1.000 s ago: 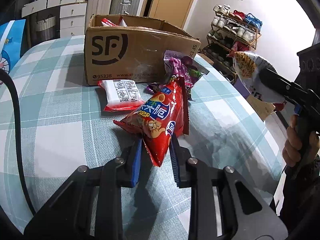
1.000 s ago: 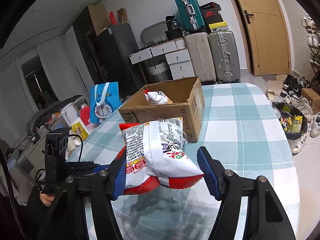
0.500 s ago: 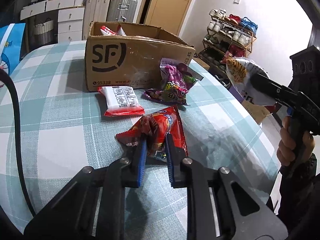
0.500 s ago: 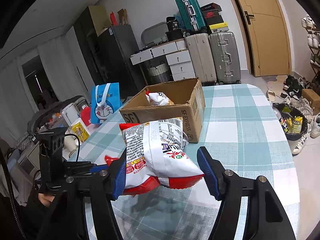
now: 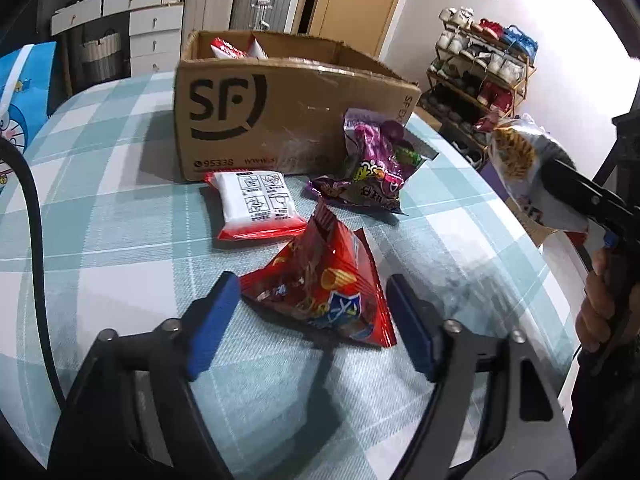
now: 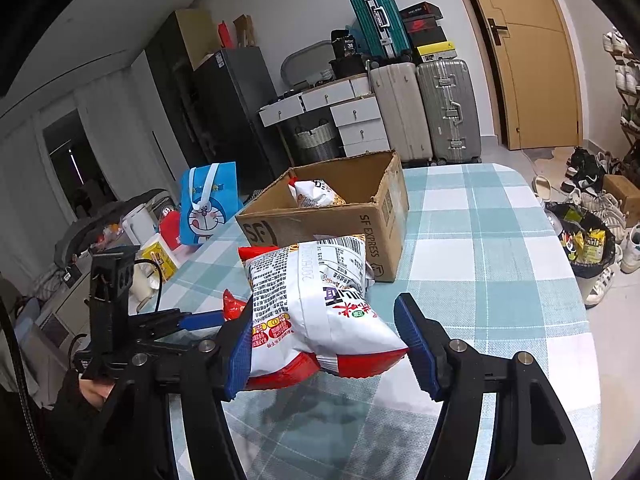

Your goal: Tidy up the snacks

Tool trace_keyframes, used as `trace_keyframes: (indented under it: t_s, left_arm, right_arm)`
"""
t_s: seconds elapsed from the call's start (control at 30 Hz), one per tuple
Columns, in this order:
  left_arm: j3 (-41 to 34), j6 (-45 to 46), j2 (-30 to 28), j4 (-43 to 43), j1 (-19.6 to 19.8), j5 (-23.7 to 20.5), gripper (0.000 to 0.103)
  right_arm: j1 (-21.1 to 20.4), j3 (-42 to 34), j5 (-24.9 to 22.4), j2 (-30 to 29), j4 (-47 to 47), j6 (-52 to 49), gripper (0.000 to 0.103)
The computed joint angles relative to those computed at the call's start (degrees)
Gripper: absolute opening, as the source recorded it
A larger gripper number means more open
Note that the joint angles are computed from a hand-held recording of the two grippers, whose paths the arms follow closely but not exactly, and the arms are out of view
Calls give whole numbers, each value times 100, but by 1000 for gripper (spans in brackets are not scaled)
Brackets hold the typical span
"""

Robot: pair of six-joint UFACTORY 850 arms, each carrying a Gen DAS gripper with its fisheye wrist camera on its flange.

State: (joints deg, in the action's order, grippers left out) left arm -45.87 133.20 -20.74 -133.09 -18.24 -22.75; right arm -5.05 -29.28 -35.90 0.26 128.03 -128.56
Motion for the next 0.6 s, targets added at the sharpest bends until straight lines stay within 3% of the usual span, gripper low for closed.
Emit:
trace_keyframes:
  t_s: [0.2,0.43,0.6]
  left_arm:
    - [-385,-81,-338,-83,-193,474,73]
    - [-138,459,-170,-282,-167,-44,40]
    - [-46,75,-75,71,-42,-335,36]
  right_arm:
    - [-31,3,11,0,-50,53,66]
    - [-53,-7,8,0,-53,78,66]
    - [-57,-9,6,-4,-57,74,66]
